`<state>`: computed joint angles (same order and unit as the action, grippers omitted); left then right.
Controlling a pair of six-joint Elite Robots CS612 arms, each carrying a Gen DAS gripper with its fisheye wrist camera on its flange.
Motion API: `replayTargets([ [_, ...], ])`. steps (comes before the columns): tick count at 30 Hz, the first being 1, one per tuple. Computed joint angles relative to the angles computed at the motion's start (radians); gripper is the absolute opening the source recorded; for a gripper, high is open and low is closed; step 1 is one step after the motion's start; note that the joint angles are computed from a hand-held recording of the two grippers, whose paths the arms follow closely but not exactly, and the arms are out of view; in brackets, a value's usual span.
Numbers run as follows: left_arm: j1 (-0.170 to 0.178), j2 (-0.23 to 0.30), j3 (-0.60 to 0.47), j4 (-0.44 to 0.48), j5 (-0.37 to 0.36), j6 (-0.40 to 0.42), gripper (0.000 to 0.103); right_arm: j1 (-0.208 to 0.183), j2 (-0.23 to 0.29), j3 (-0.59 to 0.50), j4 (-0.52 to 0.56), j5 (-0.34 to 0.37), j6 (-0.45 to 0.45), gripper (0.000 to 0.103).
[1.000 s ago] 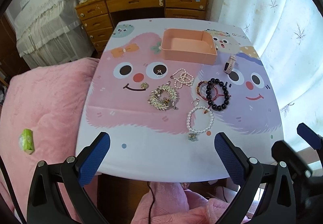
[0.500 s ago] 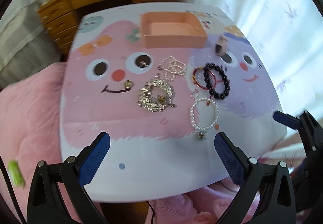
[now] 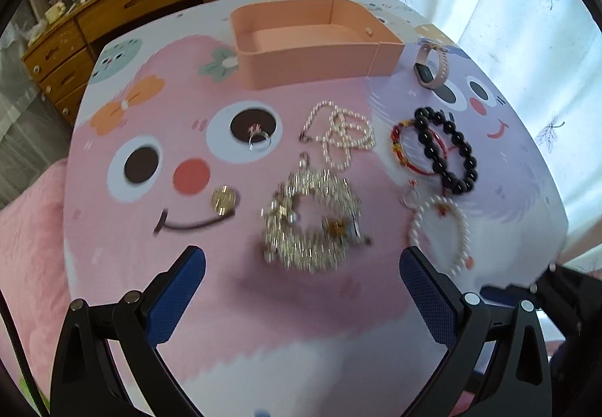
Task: Organize jewelry
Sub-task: 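Grasp the gold rhinestone hair clip with the left tool while the right tool grasps a small charm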
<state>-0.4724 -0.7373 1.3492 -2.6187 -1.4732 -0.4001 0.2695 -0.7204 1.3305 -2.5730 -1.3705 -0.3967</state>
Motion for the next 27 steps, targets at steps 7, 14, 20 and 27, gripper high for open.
replayTargets([
  [7,-0.007,0.061,-0.068,-0.004,0.074,0.026,0.102,0.013,0.025,-0.014,-0.058,-0.073,0.131,0.043],
  [14,-0.021,0.084,-0.104,0.093,0.147,-0.034,0.102,0.013,0.027,-0.025,-0.031,-0.056,0.117,0.025],
  [20,-0.025,0.079,-0.09,0.087,0.147,-0.1,0.099,0.011,0.036,-0.046,-0.019,-0.048,0.099,0.011],
  [27,-0.024,0.071,-0.07,0.036,0.12,-0.111,0.069,-0.001,0.038,-0.057,0.0,0.022,0.07,0.011],
])
